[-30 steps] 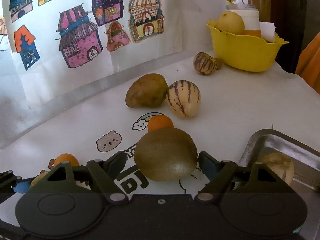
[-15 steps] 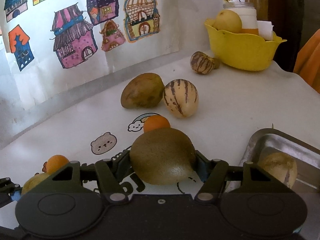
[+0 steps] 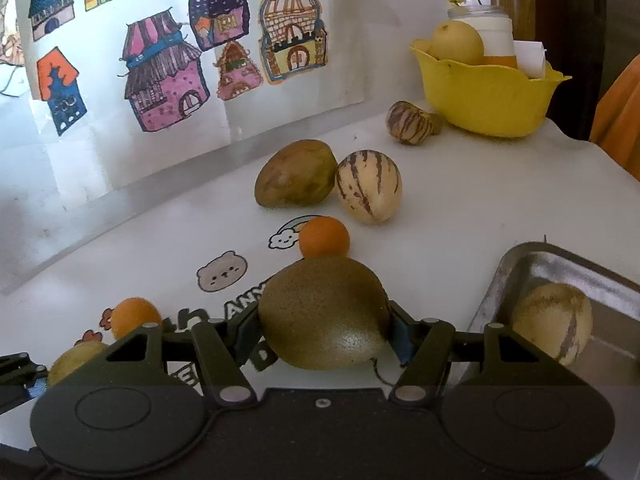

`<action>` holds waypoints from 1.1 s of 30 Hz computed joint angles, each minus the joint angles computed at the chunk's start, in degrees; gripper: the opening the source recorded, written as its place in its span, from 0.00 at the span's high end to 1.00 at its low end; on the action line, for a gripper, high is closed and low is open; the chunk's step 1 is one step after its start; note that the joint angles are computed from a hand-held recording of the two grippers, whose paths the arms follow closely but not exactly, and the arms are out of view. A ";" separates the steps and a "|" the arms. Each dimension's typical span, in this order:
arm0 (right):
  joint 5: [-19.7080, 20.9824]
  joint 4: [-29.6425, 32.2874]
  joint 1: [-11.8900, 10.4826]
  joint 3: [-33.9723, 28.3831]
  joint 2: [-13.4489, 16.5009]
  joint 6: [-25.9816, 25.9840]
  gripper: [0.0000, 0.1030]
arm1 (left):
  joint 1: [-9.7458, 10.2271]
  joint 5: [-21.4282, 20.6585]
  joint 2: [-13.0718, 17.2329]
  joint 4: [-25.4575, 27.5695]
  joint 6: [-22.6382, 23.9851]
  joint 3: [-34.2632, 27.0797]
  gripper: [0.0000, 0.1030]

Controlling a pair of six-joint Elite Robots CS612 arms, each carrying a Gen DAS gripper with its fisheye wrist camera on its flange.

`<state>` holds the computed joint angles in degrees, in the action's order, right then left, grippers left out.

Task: Organize fruits
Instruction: 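Carry the pear with the left tool while the right tool carries the kiwi-like fruit to the tray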

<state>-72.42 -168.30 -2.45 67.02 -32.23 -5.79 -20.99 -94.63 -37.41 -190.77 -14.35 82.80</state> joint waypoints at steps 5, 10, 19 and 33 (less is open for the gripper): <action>0.81 -0.62 -0.28 1.43 -0.70 0.63 0.36 | 0.01 -0.33 -0.21 -0.84 -0.60 0.73 0.43; 2.31 -1.41 -0.68 2.57 -1.17 2.37 0.36 | -0.05 -0.66 -0.45 -1.41 -0.77 1.41 0.43; 5.18 -5.84 -1.50 5.66 -2.38 5.40 0.36 | -0.23 -1.43 -0.91 -1.98 -1.18 2.29 0.43; 3.73 -14.96 -4.74 13.78 -7.17 8.14 0.36 | -1.40 -6.87 -0.13 -0.33 0.06 -1.30 0.43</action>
